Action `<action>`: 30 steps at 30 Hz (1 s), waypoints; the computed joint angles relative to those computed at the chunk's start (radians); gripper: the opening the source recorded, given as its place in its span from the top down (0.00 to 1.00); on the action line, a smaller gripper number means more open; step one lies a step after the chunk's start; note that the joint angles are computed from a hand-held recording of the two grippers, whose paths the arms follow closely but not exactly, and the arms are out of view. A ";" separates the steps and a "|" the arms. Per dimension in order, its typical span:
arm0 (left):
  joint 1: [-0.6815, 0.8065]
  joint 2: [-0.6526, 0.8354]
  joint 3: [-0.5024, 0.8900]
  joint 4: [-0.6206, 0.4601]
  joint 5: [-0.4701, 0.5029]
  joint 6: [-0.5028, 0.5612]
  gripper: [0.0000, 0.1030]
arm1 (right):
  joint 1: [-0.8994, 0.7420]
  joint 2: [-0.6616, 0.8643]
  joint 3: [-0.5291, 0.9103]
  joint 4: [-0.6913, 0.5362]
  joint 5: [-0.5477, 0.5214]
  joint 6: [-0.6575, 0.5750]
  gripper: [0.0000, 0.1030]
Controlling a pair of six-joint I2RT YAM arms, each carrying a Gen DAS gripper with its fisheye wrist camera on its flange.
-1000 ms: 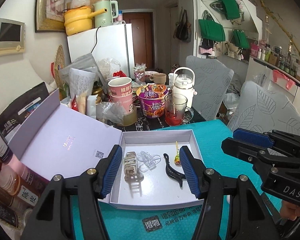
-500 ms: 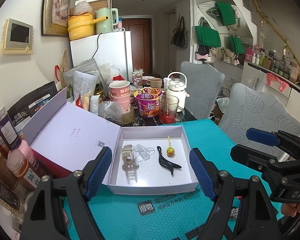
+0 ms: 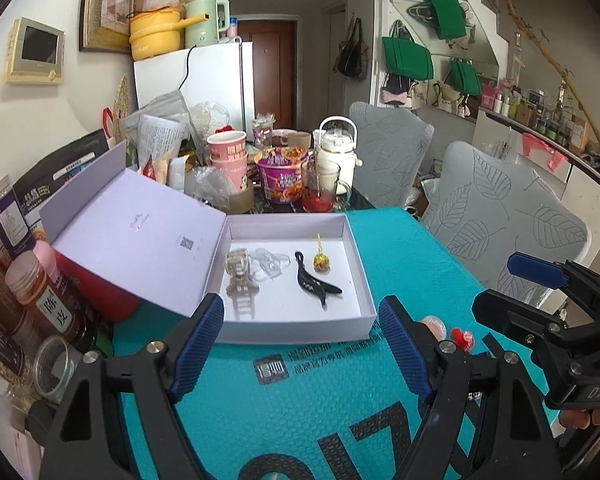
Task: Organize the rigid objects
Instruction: 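Withdraw both tools from the box toward the checkered scrunchie and black strap, then grasp the black strap with the left tool while the right tool grasps the checkered scrunchie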
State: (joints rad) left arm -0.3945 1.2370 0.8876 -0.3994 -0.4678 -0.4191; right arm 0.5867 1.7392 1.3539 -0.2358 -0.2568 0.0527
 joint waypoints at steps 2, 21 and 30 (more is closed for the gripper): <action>-0.017 -0.001 -0.014 0.008 -0.004 -0.004 0.22 | -0.002 -0.016 -0.031 0.011 0.009 -0.001 0.13; -0.176 0.094 -0.028 0.043 -0.013 -0.072 0.22 | -0.087 -0.128 -0.228 0.052 0.000 0.005 0.13; -0.182 0.207 -0.024 0.122 0.076 -0.082 0.22 | -0.161 -0.114 -0.300 0.082 -0.034 0.015 0.13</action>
